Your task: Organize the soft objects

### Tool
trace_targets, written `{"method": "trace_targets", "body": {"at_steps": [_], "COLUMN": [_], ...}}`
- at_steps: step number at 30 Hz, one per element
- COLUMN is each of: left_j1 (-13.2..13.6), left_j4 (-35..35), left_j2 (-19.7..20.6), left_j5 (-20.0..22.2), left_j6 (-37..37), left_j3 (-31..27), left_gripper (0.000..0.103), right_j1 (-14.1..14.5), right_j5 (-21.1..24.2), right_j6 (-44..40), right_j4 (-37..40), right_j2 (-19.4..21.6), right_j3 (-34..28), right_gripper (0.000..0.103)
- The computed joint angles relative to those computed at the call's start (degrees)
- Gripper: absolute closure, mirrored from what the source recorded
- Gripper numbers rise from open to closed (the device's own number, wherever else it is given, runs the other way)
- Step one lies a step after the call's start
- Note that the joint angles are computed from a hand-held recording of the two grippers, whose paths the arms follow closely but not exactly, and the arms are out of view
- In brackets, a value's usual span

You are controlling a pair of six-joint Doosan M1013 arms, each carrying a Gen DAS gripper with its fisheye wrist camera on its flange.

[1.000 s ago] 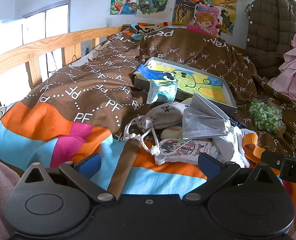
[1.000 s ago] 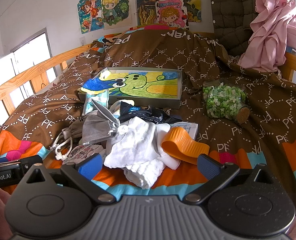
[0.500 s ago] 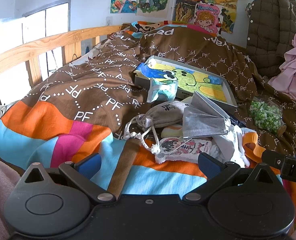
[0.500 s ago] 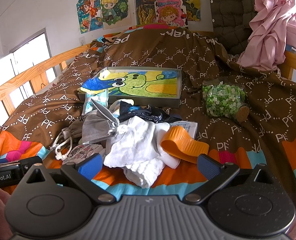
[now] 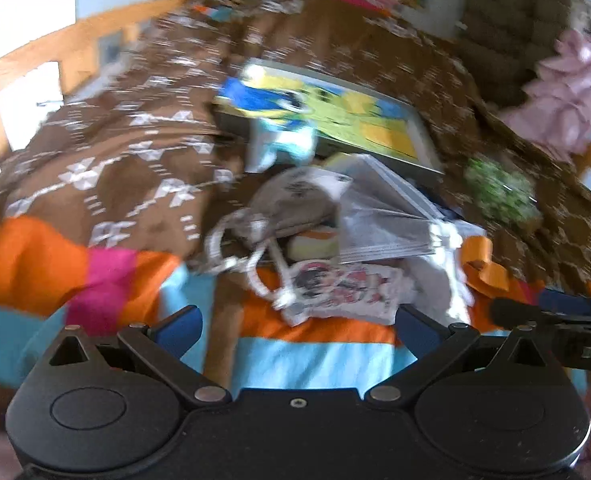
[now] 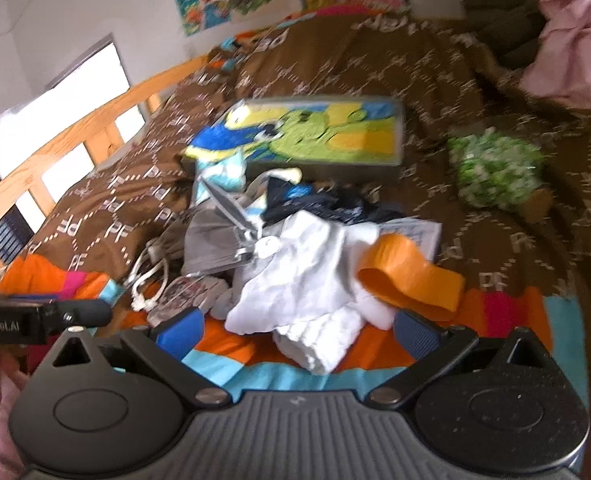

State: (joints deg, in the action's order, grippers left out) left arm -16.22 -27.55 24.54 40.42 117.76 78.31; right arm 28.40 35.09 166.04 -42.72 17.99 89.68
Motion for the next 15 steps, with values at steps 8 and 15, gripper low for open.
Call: {"method": "trace_targets", "body": {"at_steps": [8,15], "left_j1": [-0.2,-0.9], "left_j4": [-5.0,-3.7], "left_j2": [4.4,6.2], "left_j5": [8.1,10.7], "left_j6": [17.7,17.4], "left_j3": [-5.4,-6.9], "left_gripper": [0.001,0.002], "right_j1": [-3.9,-6.9], "right_j5": [-6.4,-13.8], "right_j6": [-11.6,-33.2], "right_j4": [7.4,20.3], "right_j2": [1.1,3.7], "right_j3": [-1.9,-4.9], "right_gripper": [0.0,0.004]}}
